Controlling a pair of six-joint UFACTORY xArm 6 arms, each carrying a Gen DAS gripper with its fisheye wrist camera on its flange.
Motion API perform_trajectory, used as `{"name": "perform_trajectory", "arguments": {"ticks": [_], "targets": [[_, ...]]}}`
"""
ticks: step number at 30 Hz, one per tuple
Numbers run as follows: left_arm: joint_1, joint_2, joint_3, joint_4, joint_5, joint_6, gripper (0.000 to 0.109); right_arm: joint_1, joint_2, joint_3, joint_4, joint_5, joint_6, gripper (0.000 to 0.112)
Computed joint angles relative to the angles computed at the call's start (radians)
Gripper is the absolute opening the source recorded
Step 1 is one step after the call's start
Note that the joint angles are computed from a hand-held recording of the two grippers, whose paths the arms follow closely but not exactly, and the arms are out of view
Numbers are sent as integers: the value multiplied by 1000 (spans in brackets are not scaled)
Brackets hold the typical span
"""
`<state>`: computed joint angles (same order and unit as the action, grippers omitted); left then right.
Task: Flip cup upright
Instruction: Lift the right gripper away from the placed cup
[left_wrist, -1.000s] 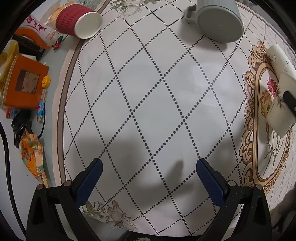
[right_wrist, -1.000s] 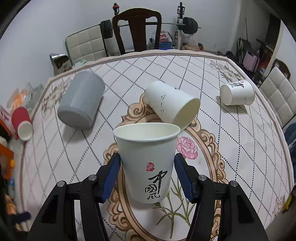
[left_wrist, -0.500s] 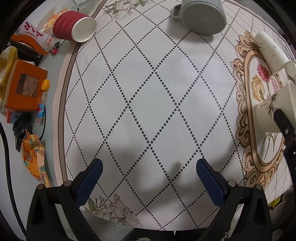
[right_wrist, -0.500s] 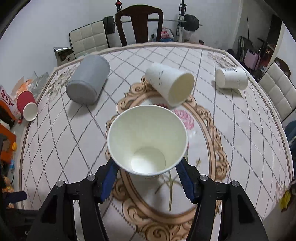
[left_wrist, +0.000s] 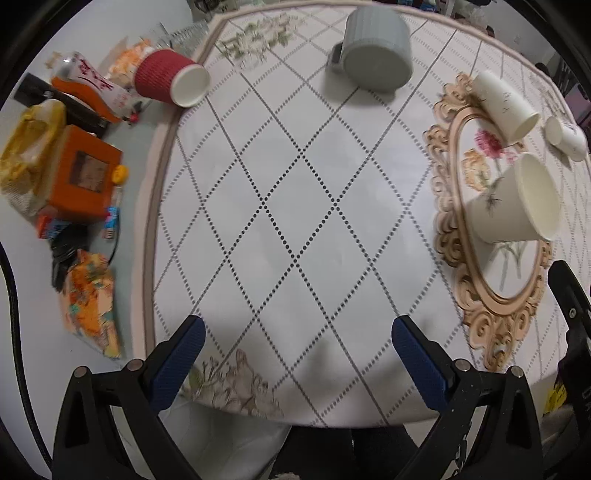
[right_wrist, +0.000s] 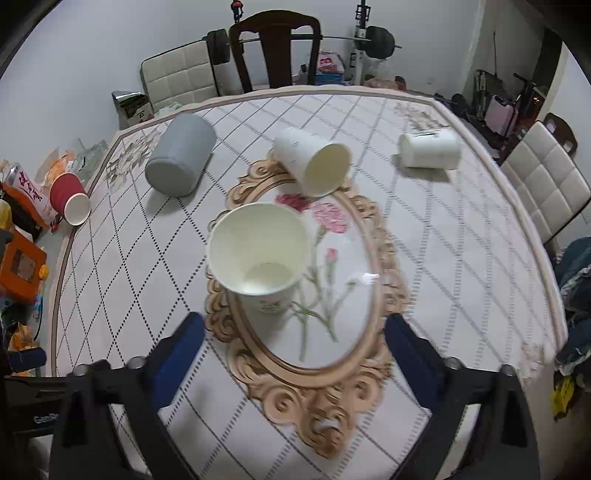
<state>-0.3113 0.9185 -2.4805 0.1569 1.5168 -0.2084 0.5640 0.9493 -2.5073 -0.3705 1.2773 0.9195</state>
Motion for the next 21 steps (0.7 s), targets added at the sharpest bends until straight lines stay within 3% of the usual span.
{"name": "perform_trajectory", "arguments": {"ticks": [3,7,10,17,21], "targets": [[-11,-98,92,-6,-36,-18,103,-1,-55,25,-10,66,-19,102],[-35,-257,237,-4,-101,-34,103,-2,-211,171,-25,63,-22,102],[-31,-300,231,-10,-119,-26,103,7,-296,199,-45,97,-46,102],[-70,-430,243,17,-151,-49,103,44,-409,114,-95,217,-103,102],[-92,-487,247,59,-136,-72,103,68,-390,-32,-111,311,-136,102]]}}
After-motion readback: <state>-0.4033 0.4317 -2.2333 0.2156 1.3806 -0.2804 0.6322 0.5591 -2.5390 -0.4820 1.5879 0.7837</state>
